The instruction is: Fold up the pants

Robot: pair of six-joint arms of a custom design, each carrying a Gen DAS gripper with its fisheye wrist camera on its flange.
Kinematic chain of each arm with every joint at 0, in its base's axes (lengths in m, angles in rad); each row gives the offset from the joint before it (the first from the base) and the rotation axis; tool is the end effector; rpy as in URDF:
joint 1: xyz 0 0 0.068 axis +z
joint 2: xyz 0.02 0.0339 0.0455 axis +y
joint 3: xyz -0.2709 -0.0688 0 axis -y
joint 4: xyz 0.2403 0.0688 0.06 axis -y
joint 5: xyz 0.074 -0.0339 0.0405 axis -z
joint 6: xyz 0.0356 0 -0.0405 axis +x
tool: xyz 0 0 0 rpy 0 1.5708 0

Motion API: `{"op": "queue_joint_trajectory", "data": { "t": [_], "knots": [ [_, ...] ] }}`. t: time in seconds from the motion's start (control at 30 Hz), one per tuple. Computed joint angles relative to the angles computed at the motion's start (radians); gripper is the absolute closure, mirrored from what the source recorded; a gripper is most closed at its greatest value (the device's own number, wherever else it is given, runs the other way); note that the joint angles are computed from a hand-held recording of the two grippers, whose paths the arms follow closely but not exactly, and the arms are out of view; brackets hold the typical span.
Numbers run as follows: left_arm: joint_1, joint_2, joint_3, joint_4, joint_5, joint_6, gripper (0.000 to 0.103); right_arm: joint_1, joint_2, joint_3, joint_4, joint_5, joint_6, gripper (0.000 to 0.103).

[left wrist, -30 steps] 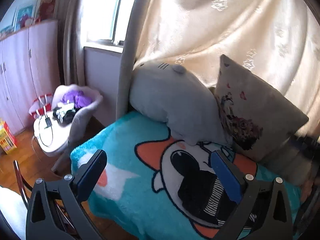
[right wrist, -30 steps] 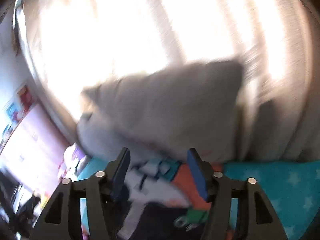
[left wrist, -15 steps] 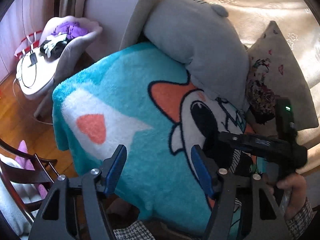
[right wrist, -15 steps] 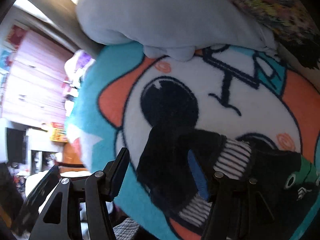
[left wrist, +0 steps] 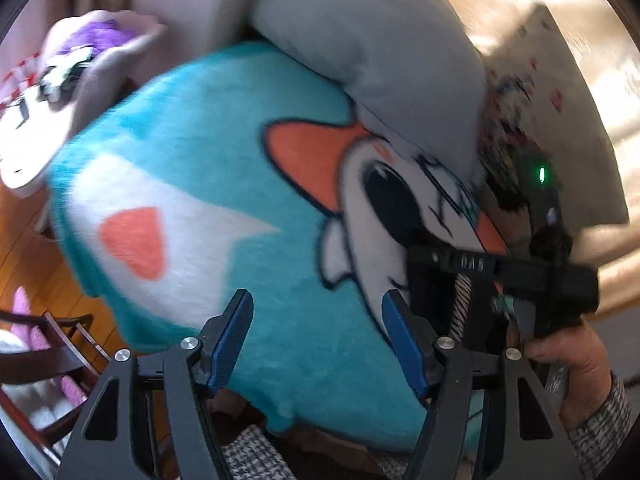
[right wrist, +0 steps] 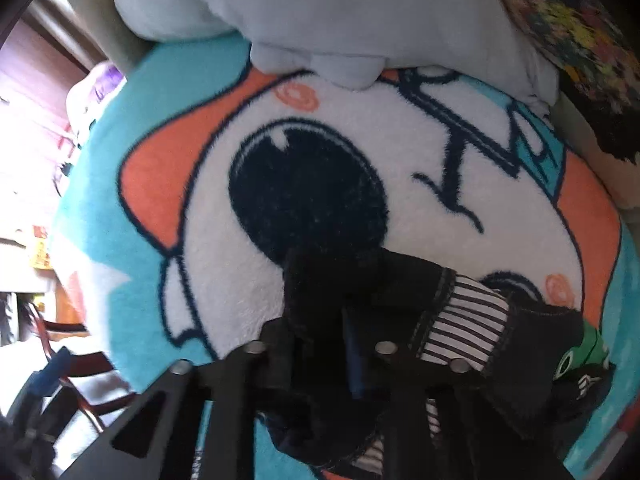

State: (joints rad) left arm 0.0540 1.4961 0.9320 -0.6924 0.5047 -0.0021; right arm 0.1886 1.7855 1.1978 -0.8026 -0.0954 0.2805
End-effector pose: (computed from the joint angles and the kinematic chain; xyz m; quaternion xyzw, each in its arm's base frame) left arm 0.2680 -0.0028 0.2059 0.0122 0.9571 -0.2426 0.1579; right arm 0.3241 0.0653 0.1872 0.0414 0.9939 0.0671 0.0765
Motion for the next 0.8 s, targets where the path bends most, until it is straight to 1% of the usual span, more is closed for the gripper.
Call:
{"op": "queue_joint_trajectory", "data": {
  "t": [0.1, 0.23, 0.27, 0.33, 0.37, 0.4, 0.43, 0.5, 0.6, 0.67, 0.7, 0.77, 0.8],
  "knots": [
    [-0.082, 0.051, -0.004, 0.025, 0.056, 0.027, 0.037, -0.040, -0.033, -0.019, 0.010, -0.046, -0.016, 0.089],
    [-0.199, 0.103, -0.010, 0.086, 0.087, 0.048, 0.037, -0.110, -0.089, -0.068, 0.016, -0.137, -0.032, 0.089],
    [-0.233, 0.112, -0.011, 0.107, 0.084, 0.050, 0.037, -0.133, -0.100, -0.075, 0.017, -0.168, -0.038, 0.089],
    [-0.284, 0.122, -0.015, 0.148, 0.077, 0.047, 0.037, -0.163, -0.132, -0.093, 0.007, -0.195, -0.046, 0.090],
    [-0.315, 0.128, -0.013, 0.167, 0.053, 0.033, 0.037, -0.174, -0.142, -0.098, 0.004, -0.206, -0.050, 0.090],
    [-0.343, 0.136, -0.009, 0.181, 0.032, 0.025, 0.039, -0.177, -0.166, -0.111, 0.001, -0.216, -0.047, 0.090],
    [-0.369, 0.147, -0.001, 0.190, 0.023, 0.014, 0.045, -0.193, -0.183, -0.116, -0.004, -0.228, -0.051, 0.091],
    [-0.414, 0.172, 0.029, 0.167, 0.005, -0.010, 0.093, -0.207, -0.203, -0.117, -0.003, -0.239, -0.048, 0.091],
    [-0.447, 0.144, 0.022, 0.180, -0.007, -0.051, 0.093, -0.224, -0.241, -0.144, 0.011, -0.259, -0.037, 0.092],
    [-0.463, 0.122, 0.021, 0.178, -0.012, -0.072, 0.093, -0.263, -0.279, -0.168, 0.010, -0.293, -0.056, 0.093],
    [-0.477, 0.107, 0.021, 0.177, -0.015, -0.091, 0.093, -0.303, -0.296, -0.164, -0.017, -0.315, -0.090, 0.093],
    [-0.499, 0.091, 0.027, 0.173, -0.024, -0.118, 0.093, -0.343, -0.328, -0.182, -0.015, -0.357, -0.105, 0.093],
    [-0.515, 0.084, 0.031, 0.169, -0.028, -0.133, 0.093, -0.342, -0.338, -0.193, -0.002, -0.365, -0.093, 0.093]
  ]
}}
